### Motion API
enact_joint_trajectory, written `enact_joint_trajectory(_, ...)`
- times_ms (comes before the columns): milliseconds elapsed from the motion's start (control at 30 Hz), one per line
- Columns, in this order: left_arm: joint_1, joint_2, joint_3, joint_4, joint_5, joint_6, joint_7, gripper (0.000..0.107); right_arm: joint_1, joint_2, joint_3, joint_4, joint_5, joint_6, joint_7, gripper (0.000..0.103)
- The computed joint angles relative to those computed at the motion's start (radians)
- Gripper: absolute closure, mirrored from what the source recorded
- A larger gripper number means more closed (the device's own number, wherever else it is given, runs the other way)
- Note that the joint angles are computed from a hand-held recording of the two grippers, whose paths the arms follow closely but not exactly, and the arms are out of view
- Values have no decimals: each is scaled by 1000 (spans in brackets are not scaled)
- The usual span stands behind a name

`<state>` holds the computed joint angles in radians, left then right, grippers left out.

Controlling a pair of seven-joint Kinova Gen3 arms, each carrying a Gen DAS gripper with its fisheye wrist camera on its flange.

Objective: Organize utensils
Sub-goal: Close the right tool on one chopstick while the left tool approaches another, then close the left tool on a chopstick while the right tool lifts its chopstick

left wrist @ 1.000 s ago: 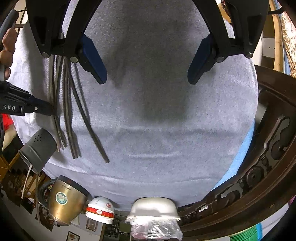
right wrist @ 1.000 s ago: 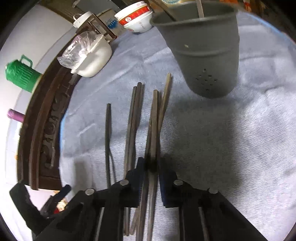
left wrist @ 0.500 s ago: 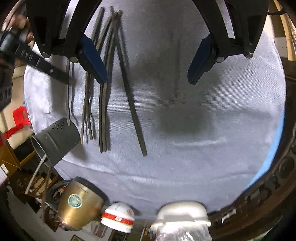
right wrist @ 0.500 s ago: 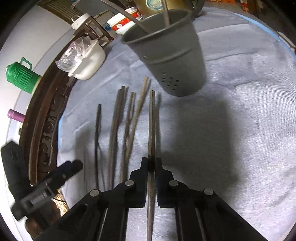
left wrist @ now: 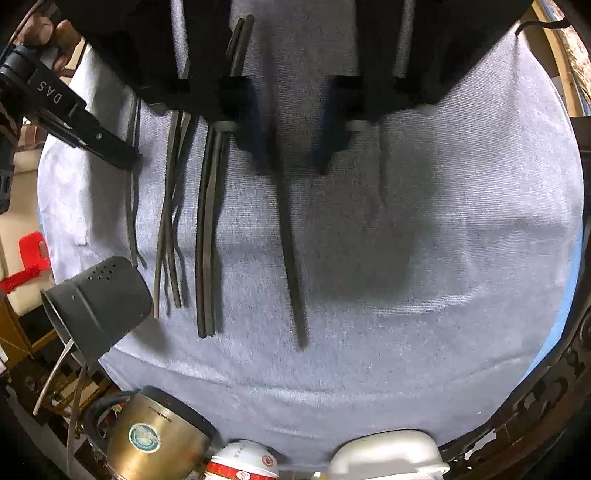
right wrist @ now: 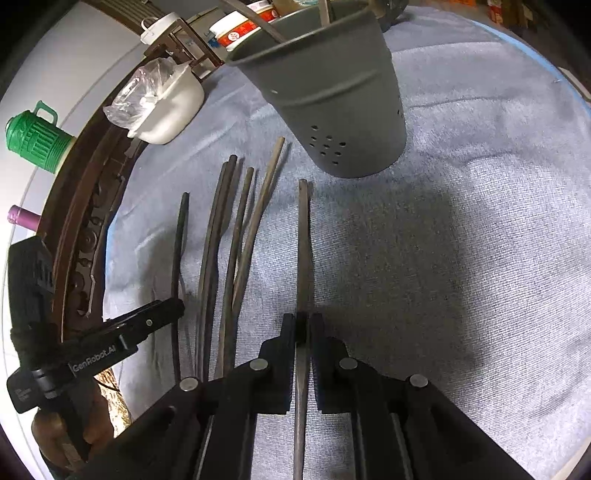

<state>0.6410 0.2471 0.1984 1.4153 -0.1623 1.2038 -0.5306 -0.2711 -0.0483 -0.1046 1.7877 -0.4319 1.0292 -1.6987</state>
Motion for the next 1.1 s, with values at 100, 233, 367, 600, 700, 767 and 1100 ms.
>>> enact_joint_trajectory(100,-6,-10,7,12,10,12,-38,101,-7,2,-6,-9,19,8,-7,94)
enact_joint_trajectory(233,-6,-51,18,54,29,31,-53,101,-11,-1,-8,-14,32,29,1,95)
enact_joint_trajectory(367,-17,-95,35,106,70,21,-65,101,-14,2,-7,-26,35,65,17,94)
enact_joint_trajectory(600,-52,-136,49,123,105,23,-74,87,-5,29,-4,-81,50,123,-8,92)
enact_joint_trajectory(700,-59,-111,44,76,65,54,-76,66,-6,45,-8,-119,71,121,-39,92)
enact_joint_trajectory(767,-67,-87,35,42,55,74,-89,66,-8,62,-10,-144,91,119,-61,92)
enact_joint_trajectory(1100,-92,13,-2,-47,97,133,-199,83,-66,139,-39,-225,221,142,-160,93)
